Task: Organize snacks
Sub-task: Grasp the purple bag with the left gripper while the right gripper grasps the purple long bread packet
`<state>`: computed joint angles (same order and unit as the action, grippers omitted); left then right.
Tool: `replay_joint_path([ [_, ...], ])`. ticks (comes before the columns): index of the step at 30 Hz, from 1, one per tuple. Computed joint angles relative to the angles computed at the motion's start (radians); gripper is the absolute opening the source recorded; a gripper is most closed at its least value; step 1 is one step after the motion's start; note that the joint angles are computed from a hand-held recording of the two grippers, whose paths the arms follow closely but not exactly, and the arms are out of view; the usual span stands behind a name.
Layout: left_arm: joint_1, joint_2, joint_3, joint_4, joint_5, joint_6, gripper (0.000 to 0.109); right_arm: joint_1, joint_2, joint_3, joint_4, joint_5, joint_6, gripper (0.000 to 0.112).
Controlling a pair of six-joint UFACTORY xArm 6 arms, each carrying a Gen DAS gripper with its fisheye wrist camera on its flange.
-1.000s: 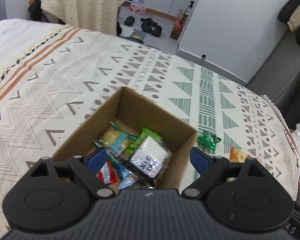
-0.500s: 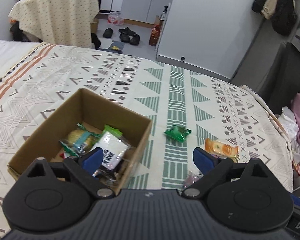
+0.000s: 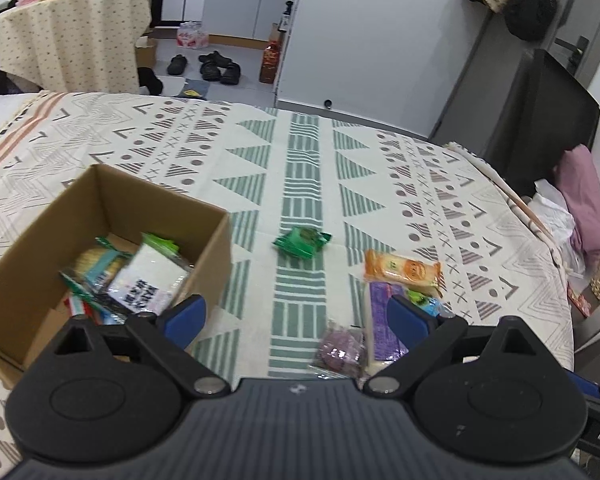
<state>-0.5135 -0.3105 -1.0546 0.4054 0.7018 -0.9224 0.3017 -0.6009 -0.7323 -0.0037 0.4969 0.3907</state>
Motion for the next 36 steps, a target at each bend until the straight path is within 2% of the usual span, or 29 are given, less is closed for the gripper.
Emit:
replay_joint_path([
  [6, -0.016, 0.038, -0.006, 0.027, -0.016, 0.015, 0.096, -0.009, -0.005, 0.062, 0.108, -0.056, -0.087, 0.099],
  [8, -0.013, 0.051, -0.005, 0.006, -0.030, 0.023, 0.095, -0.010, 0.011, 0.062, 0.182, -0.064, -0.138, 0.097],
  [12, -0.015, 0.092, -0.029, -0.026, -0.027, 0.046, 0.094, -0.015, 0.046, 0.059, 0.246, -0.082, -0.183, 0.091],
  [14, -0.014, 0.110, -0.035, -0.047, -0.025, 0.055, 0.093, -0.018, 0.065, 0.056, 0.333, -0.087, -0.247, 0.088],
  [19, -0.006, 0.152, -0.049, -0.063, -0.003, 0.063, 0.085, -0.012, 0.130, 0.031, 0.485, -0.093, -0.367, 0.078],
  [23, -0.002, 0.185, -0.064, -0.083, 0.001, 0.078, 0.081, -0.005, 0.190, -0.002, 0.643, -0.101, -0.475, 0.075],
  [25, -0.003, 0.203, -0.074, -0.093, 0.010, 0.092, 0.078, -0.008, 0.223, -0.024, 0.717, -0.092, -0.524, 0.068],
  [27, -0.004, 0.222, -0.085, -0.103, 0.019, 0.109, 0.067, -0.015, 0.255, -0.044, 0.780, -0.078, -0.557, 0.062],
  [30, -0.002, 0.250, -0.093, -0.139, 0.019, 0.144, 0.061, -0.024, 0.294, -0.067, 0.840, -0.066, -0.578, 0.056],
  [36, -0.002, 0.273, -0.095, -0.172, -0.033, 0.184, 0.060, -0.036, 0.335, -0.092, 0.945, -0.035, -0.637, 0.055],
])
